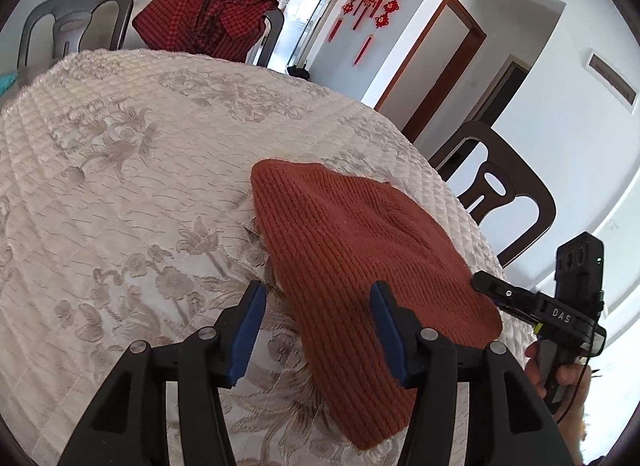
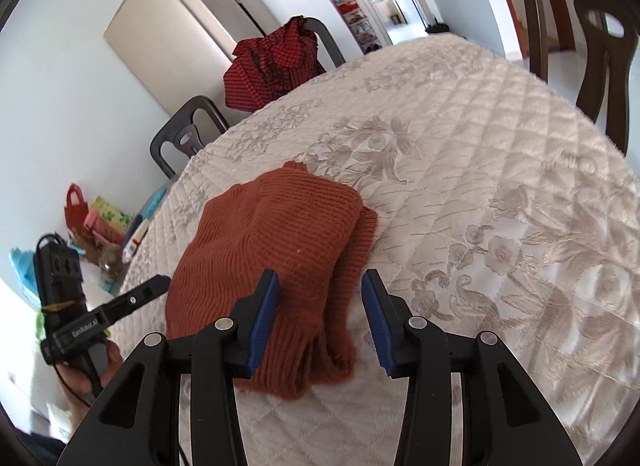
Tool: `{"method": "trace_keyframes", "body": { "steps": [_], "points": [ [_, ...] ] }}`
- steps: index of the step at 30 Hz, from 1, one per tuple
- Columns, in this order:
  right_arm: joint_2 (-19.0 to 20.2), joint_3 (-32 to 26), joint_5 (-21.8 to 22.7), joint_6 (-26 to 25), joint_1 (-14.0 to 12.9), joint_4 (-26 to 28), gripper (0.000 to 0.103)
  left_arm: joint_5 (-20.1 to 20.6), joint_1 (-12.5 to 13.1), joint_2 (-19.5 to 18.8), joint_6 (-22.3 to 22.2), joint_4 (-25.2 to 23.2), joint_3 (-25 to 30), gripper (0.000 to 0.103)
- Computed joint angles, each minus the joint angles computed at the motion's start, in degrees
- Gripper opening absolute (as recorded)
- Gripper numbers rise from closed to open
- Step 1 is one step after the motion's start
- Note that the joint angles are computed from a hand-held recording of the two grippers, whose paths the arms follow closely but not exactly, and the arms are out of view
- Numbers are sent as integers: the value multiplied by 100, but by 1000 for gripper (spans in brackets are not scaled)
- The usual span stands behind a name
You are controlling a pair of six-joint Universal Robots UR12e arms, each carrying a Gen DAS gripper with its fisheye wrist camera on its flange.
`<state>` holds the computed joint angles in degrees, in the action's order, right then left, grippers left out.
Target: Fold small clothes
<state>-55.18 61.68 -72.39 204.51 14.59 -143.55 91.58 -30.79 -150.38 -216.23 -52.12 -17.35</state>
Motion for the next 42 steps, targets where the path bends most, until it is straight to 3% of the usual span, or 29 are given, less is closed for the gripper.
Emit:
{"method": "trace_keyframes", "body": {
  "steps": [10,19,28,42],
  "points": [
    [205,-177,536,348,-136,40,48,-432,85,-273,-338,-143,395,64],
    [430,-465,813,498,-219,0,49,-471,71,-513,-123,-328,838,66],
    [477,-539,965,464,-222,78,49,-471,60,-352,-42,-89,482,67],
    [650,-821,1148,418,-223,222,49,-503,62,-298,-21,-3,362,69]
  ]
}}
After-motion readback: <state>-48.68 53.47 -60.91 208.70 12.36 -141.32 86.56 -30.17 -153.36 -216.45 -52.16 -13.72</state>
